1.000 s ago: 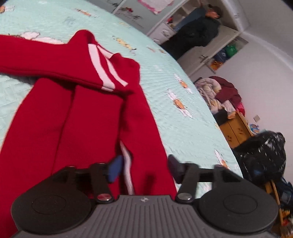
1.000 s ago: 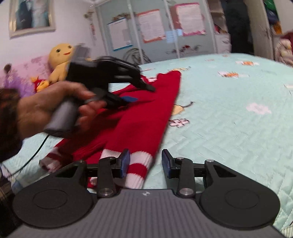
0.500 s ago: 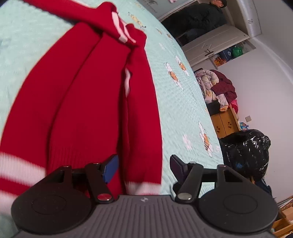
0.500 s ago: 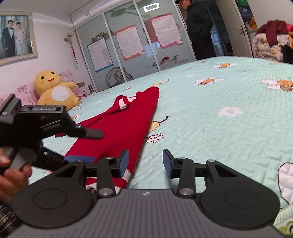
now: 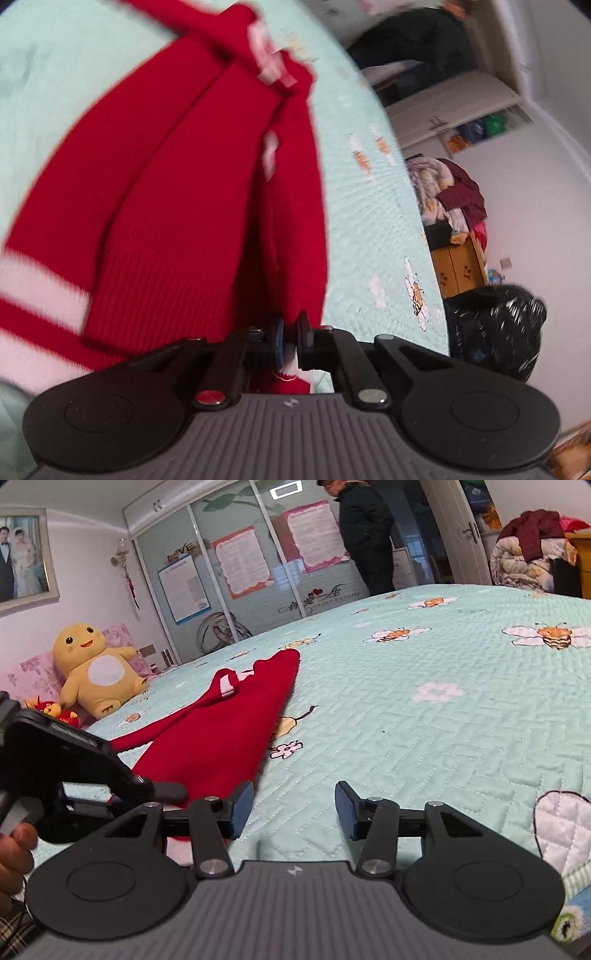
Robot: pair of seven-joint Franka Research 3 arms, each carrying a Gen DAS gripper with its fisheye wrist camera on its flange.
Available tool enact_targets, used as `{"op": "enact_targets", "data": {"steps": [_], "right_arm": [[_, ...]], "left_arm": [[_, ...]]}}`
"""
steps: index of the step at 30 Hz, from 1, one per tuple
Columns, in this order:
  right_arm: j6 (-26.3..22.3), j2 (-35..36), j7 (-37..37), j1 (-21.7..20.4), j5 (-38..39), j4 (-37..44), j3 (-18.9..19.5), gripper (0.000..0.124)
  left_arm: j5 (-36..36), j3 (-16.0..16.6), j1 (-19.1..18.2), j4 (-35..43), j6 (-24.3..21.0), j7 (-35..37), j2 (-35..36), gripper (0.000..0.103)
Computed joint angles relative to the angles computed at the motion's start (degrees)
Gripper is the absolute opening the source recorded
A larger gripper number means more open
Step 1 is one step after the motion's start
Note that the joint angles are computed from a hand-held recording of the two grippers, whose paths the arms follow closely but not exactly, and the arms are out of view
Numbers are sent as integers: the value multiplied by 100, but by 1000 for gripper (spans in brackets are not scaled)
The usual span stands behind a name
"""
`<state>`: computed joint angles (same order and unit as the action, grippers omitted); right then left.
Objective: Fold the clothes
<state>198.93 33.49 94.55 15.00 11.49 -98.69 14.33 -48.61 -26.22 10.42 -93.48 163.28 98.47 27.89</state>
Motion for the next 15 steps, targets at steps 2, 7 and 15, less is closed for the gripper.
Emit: {"op": "enact_targets", "data": {"steps": [2, 7, 15], "right_arm": [[7, 8, 34, -144, -120, -23, 147, 50], [-90, 22, 43, -227, -271, -21, 243, 50], [230, 37, -40, -509, -698, -151, 576, 50]], "left_arm": [[801, 454, -372, 76, -61, -340, -20, 5], [2015, 813, -644, 76, -101, -1121, 65, 8], [1831, 175, -76, 63, -110, -1034, 137, 13]]}}
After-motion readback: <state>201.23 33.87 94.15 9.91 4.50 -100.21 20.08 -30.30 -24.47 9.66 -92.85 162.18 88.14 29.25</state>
